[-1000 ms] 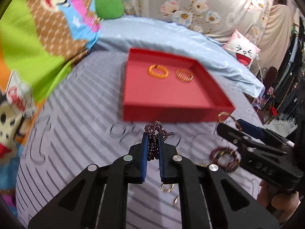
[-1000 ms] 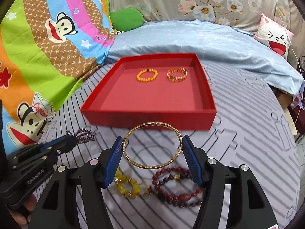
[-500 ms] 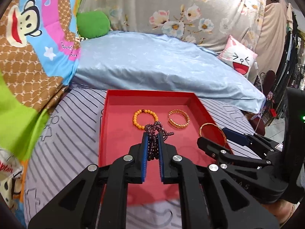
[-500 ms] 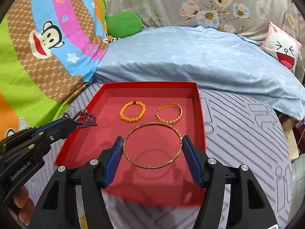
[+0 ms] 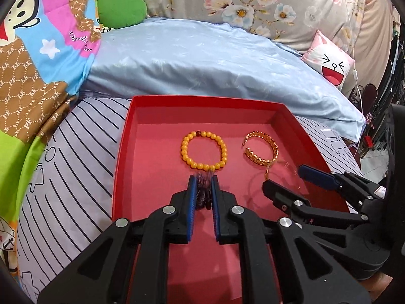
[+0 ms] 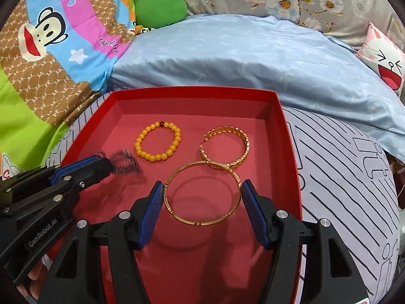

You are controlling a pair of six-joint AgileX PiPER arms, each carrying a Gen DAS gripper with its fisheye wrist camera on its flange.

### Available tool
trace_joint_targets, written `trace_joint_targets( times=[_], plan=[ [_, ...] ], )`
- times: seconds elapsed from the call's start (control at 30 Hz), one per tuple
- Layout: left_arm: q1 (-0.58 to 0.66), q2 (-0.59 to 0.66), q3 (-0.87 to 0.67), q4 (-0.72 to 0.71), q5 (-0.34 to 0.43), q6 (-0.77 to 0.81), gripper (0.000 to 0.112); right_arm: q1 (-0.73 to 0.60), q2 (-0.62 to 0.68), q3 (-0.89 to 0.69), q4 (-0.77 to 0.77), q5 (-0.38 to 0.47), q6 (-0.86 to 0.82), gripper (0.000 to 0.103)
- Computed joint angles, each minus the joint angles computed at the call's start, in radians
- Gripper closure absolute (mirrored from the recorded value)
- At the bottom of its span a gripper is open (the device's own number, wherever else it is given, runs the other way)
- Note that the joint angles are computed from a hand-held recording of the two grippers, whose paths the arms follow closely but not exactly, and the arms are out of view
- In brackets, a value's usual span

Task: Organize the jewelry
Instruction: 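Carry the garnet strand and thin bangle into the red tray and release both, then lift both open tools out of the red tray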

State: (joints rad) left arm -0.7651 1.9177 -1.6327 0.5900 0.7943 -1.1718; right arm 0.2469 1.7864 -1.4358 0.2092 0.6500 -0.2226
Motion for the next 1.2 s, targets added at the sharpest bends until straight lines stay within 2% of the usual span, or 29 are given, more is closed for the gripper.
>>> trace_joint_targets(
  times=[0.07,0.1,0.23,0.47,0.57,0.77,1.03,1.2],
  plan=[
    [-0.004,-0.001,0.003,0.014,0.003,-0.012,0.099,0.0,-0.007,0.007,-0.005,-0.009,0.01,0.033],
    [-0.008,-0.006,0.009,0.025,0.007,-0.026,0.098,-0.001,-0.017,0.02,-0.005,-0.019,0.013,0.032],
    [-0.014,-0.042,0.047,0.046,0.007,-0.058,0.098,-0.012,-0.057,0.053,0.008,-0.032,0.0,0.032],
    [-0.052,-0.112,0.099,0.088,0.049,-0.117,0.095,-0.033,-0.156,0.129,0.032,-0.037,-0.03,0.032],
    [-0.093,-0.146,0.118,0.115,0.079,-0.156,0.091,-0.051,-0.21,0.167,0.072,-0.026,-0.062,0.032],
    [-0.186,-0.183,0.131,0.164,0.147,-0.215,0.091,-0.068,-0.356,0.279,0.102,-0.02,-0.097,0.032],
    [-0.338,-0.206,0.163,0.213,0.239,-0.329,0.087,-0.096,-0.555,0.452,0.099,-0.012,-0.127,0.032],
    [-0.41,-0.225,0.236,0.216,0.243,-0.439,0.087,-0.147,-0.641,0.559,0.12,0.006,-0.15,0.032]
  ],
)
